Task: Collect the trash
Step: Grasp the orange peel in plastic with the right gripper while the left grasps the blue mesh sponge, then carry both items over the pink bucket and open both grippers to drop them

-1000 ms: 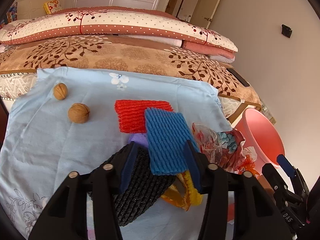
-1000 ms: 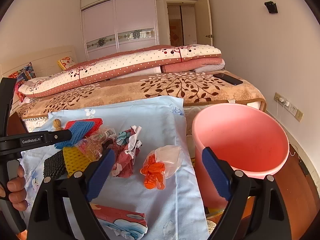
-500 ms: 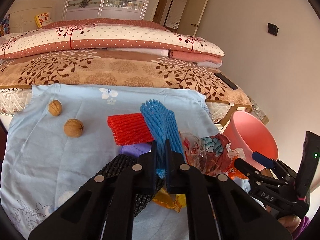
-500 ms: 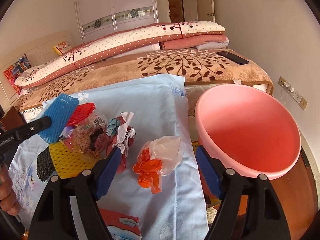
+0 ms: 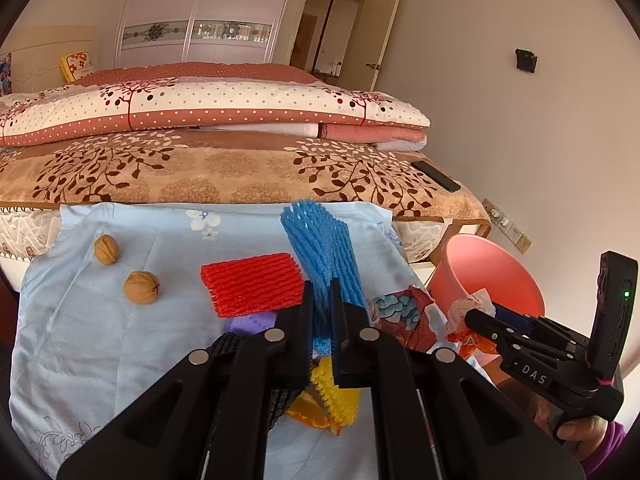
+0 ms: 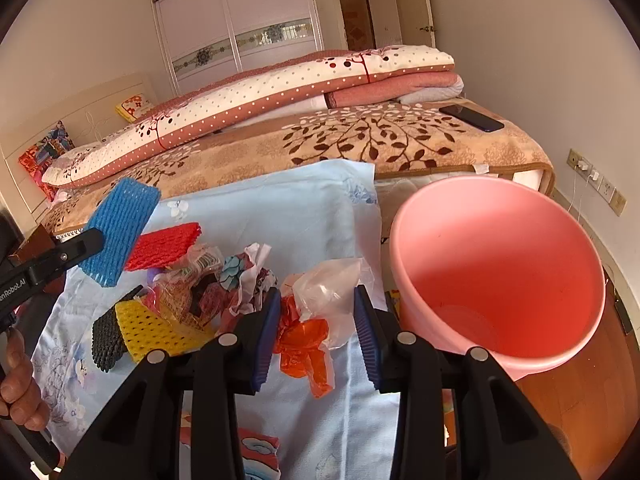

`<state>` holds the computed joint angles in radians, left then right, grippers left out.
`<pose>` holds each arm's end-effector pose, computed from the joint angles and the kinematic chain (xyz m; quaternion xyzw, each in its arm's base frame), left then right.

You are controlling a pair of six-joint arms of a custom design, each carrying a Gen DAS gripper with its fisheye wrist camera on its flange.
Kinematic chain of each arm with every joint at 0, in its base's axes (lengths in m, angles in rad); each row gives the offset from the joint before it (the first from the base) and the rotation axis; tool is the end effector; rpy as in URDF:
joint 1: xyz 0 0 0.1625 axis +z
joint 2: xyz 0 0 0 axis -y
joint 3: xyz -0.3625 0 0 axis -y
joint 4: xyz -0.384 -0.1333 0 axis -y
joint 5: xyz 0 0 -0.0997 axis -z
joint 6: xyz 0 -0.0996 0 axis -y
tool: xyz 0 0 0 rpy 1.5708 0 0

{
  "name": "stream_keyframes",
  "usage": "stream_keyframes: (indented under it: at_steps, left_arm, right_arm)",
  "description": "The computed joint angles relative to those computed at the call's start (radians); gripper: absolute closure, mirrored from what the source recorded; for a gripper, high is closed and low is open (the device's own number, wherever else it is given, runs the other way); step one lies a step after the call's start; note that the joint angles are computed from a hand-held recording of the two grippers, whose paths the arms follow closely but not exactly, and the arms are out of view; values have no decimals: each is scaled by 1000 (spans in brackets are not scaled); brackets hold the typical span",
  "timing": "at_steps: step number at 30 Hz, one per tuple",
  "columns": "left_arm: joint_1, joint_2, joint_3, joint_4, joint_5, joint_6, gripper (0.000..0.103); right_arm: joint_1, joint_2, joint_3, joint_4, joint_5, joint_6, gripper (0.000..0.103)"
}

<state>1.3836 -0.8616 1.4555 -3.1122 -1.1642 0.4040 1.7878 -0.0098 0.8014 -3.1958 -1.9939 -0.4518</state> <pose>0.0419 -0.7069 0.2503 0.1658 0.8606 -0.4248 0.2270 0.2553 -0.7287 -0.0944 0.2131 -0.8724 0.3705 0.2370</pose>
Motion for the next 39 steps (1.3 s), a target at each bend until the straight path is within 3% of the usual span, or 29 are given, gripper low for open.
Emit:
stream_keyframes:
  at_steps: [19,39]
  left_arm:
    - [-72,97,-58,46,-73,57,97]
    - [-117,306,-275,263,-100,35,97]
  right_arm:
    - [-45,-124,146,-220,-53,-3,66]
    - [-119,-147,143,-172,-88,61,66]
